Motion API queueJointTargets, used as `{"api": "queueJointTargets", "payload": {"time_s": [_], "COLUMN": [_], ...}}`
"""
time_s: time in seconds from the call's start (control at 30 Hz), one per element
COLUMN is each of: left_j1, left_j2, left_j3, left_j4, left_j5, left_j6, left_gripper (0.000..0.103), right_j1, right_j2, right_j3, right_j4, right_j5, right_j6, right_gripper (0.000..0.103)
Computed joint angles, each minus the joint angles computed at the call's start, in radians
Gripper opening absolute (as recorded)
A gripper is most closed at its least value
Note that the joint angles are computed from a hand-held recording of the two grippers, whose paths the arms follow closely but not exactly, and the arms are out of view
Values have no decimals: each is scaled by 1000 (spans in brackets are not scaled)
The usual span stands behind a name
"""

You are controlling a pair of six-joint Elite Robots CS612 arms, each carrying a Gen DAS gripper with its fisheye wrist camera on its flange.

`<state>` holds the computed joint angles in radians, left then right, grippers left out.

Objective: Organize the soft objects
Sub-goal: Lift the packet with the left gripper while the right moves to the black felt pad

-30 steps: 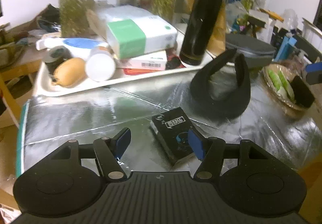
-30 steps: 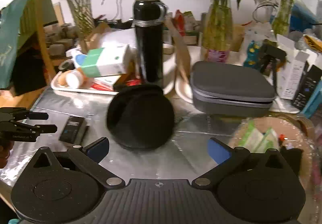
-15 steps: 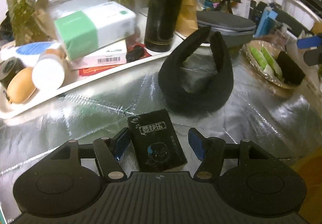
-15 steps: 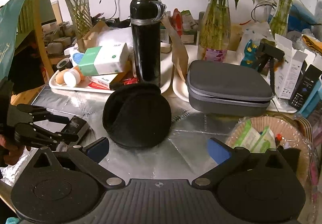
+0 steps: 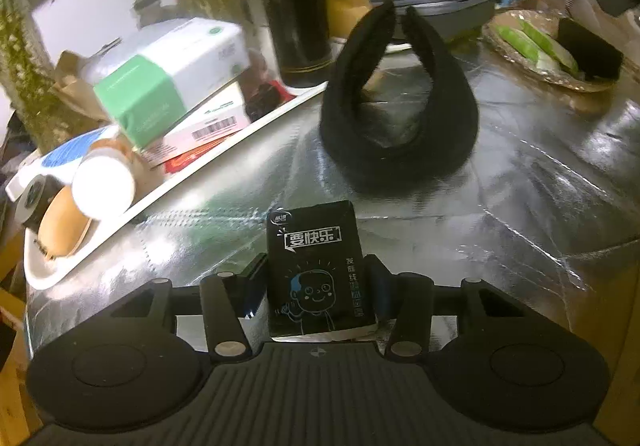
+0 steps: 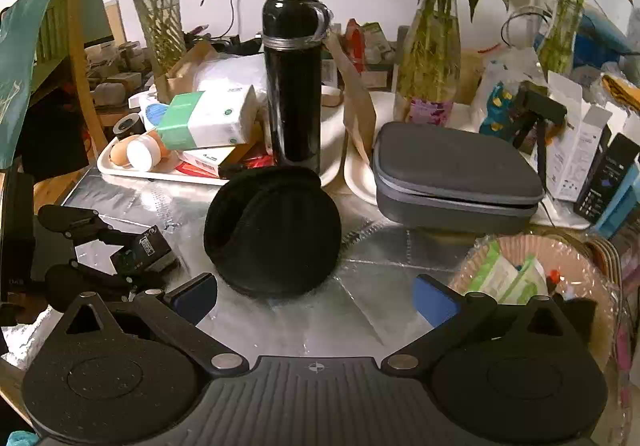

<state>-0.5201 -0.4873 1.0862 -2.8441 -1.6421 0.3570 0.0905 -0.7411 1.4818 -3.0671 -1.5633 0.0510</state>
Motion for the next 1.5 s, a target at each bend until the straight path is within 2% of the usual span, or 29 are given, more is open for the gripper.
{"api": "queueJointTargets", "payload": {"time_s": [0.27, 0.47, 0.57, 0.77, 0.93, 1.17, 1.27, 1.4, 1.5], "left_j1": [4, 15, 20, 19, 21, 23, 24, 24, 24], "left_j2": [-37, -79, -99, -122, -122, -120, -120, -119, -119], "left_j3": [56, 119, 150, 186, 190, 188, 186, 183, 181], "left_j4": [-74, -151, -194, -244, -248, -243, -242, -236, -237], "left_j5": [41, 86, 104, 141, 135, 124, 121, 125, 120], "left_j6": [-68, -211, -289, -354, -359, -357, -362, -365, -369], "left_gripper": [49, 49, 49, 49, 49, 49, 49, 49, 49], "right_j1": [4, 7, 5, 6, 2, 2, -2, 2, 1], "right_j2": [18, 34, 42, 70, 96, 132, 143, 159, 172], "right_j3": [-13, -22, -27, -59, -91, -146, -168, -194, -218], "right_j4": [-24, -80, -114, -121, -131, -77, -29, 35, 94], "right_j5": [3, -3, 21, 26, 74, 64, 86, 75, 107], "right_j6": [-54, -90, -109, -146, -170, -232, -272, -319, -327], "right_gripper": [103, 103, 103, 102, 102, 98, 98, 98, 94]}}
